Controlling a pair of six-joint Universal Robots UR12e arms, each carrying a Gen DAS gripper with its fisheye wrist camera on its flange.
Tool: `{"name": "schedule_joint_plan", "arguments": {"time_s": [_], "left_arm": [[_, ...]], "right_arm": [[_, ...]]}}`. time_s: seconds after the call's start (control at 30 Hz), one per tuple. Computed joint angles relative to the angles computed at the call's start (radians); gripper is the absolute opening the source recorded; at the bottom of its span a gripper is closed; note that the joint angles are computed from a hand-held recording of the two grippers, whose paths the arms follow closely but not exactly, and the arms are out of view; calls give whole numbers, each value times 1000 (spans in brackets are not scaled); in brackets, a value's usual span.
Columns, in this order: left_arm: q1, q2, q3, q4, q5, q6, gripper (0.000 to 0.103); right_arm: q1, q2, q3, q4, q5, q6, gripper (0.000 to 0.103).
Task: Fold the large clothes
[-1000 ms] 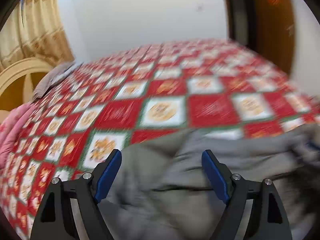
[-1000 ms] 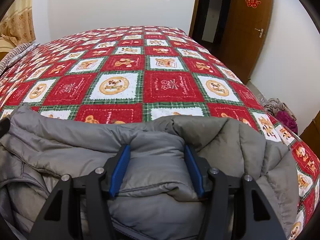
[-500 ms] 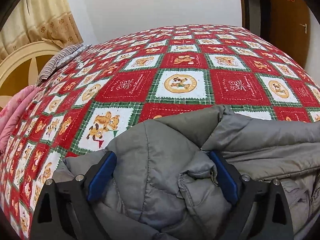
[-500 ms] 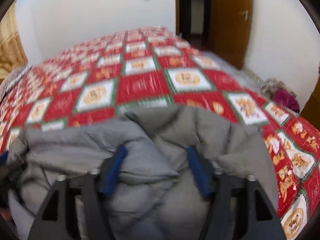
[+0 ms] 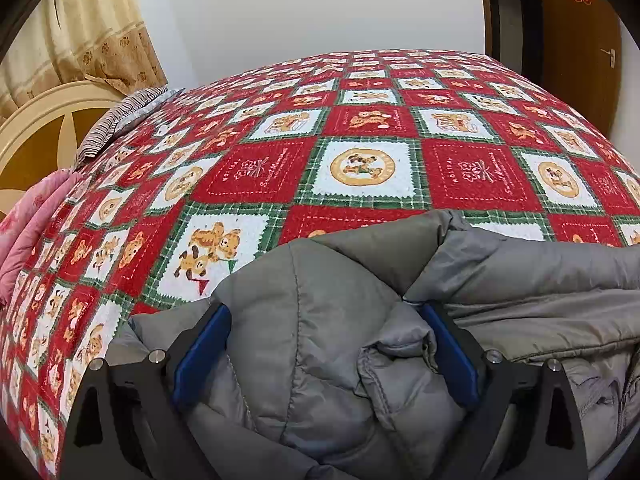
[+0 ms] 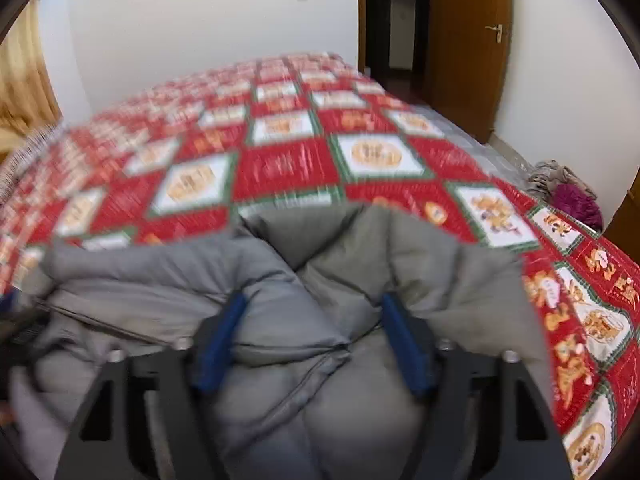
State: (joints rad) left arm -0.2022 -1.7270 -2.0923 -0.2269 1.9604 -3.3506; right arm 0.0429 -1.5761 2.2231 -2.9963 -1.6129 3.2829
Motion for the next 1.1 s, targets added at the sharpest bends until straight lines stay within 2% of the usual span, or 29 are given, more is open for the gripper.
{"name": "schedule_joint_plan", "arguments": {"time_s": [0.07,0.17,0.27,0.3,0.33,0.37,0.4,0.43,0.5,0.6,0.67,0.77,0.9,1.0,1.1], "left_arm": [[1,0,1,-1,0,-1,97],[-3,-3,4,-5,14,1,98],[-5,-3,4,-5,23,3,98],[-6,-2,4,-4,27,5,98],[-7,-2,3,-3,32,6,98],[-9,-2,4,-5,37,6,98],[-10,-2,4,-6,40,6,98],[-11,-2,4,-6,43,7,98],[-10,-2,4,-8,39,6,99],[-4,3,3,-13,18,-2,99],[3,14,-2,-17,-8,-5,99],[21,80,-34,-16,-105,27,98],[16,219,-130,36,-158,69,98],[5,282,-184,14,-138,69,98],[-4,289,-225,-25,-119,44,98]], "right_arm": [[-1,-52,24,-23,25,-23,55],[-7,-137,78,-40,163,-59,55],[19,-171,116,-24,229,-115,55],[39,-161,115,2,204,-127,53],[65,-137,103,46,141,-125,53],[70,-117,93,89,120,-119,54],[61,-93,96,91,142,-98,56],[40,-89,109,52,185,-83,56],[28,-84,112,33,211,-72,57],[46,-76,114,4,171,-81,57],[71,-63,108,-12,117,-87,57],[72,-60,108,-22,109,-89,57],[70,-57,109,-28,111,-87,57],[74,-55,107,-29,103,-87,57],[76,-55,106,-28,99,-88,57]]}}
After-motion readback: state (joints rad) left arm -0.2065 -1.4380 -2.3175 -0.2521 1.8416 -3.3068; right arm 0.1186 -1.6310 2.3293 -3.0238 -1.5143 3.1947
